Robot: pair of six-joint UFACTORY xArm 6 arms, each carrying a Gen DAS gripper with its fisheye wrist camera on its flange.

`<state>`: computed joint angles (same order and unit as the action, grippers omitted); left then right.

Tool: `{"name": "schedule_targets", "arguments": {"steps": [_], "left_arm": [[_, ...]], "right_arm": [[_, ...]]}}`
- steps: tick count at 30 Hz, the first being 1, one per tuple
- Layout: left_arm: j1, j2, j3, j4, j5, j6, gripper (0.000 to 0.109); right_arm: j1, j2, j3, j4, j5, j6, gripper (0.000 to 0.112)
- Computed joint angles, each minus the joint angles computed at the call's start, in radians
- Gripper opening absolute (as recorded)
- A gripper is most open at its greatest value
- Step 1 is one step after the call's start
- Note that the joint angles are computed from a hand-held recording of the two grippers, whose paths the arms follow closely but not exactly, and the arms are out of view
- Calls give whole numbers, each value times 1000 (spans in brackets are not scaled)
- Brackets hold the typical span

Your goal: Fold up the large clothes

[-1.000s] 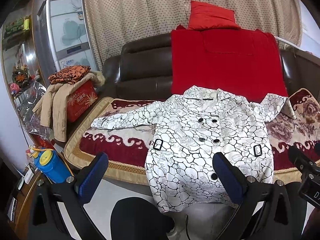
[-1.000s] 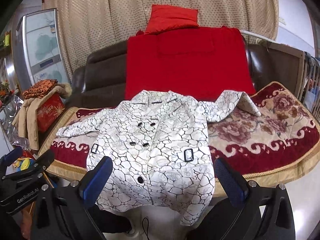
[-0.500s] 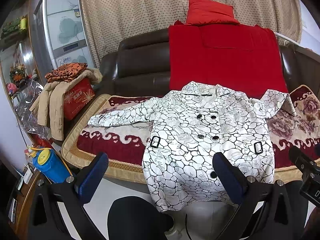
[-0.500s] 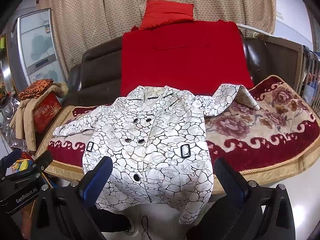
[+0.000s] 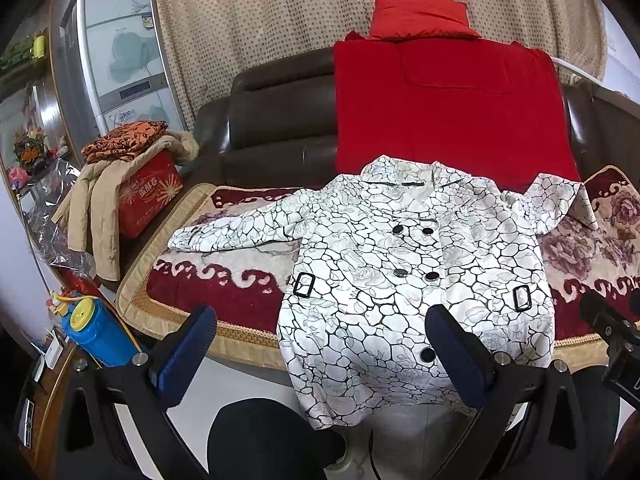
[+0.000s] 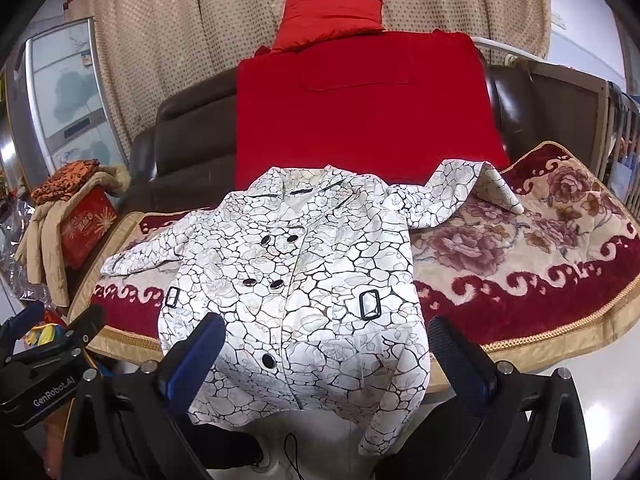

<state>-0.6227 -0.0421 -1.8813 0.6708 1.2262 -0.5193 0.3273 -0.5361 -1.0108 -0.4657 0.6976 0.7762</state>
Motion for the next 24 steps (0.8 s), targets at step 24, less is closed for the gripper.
{"name": "schedule_targets", "arguments": {"steps": [24], "left_arm": [[26,189,-175,-87,60,62,103]], "right_arm": [[-100,126,-24,129,-75,-115,103]]}}
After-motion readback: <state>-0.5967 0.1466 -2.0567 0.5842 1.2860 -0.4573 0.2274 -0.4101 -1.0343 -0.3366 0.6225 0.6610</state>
